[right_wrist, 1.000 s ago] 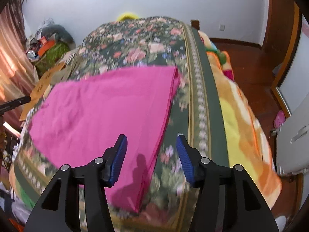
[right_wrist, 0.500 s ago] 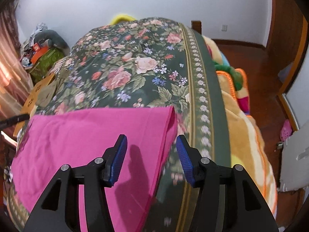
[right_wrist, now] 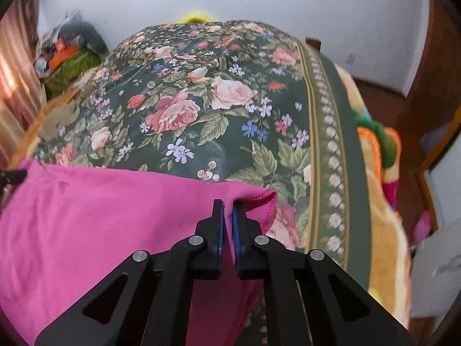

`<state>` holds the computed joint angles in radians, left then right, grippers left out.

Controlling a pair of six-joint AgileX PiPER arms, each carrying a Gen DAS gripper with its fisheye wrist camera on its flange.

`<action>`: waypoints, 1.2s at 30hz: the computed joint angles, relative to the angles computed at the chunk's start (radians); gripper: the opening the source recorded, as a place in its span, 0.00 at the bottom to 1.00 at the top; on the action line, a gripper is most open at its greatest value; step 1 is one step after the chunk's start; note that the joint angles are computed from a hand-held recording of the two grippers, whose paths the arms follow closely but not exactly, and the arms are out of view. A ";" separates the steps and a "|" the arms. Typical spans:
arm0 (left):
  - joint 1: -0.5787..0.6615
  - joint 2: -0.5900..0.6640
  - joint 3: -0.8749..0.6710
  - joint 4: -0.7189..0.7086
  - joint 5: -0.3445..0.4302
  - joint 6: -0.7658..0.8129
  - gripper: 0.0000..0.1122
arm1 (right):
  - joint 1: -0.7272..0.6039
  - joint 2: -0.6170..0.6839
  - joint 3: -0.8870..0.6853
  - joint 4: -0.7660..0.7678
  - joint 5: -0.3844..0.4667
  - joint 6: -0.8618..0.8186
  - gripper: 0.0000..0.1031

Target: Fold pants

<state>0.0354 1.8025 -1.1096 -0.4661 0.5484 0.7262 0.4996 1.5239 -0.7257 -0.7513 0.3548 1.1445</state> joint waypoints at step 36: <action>-0.148 -0.039 0.011 0.213 0.025 -0.185 0.44 | 0.261 0.203 -0.345 0.559 0.214 -0.446 0.64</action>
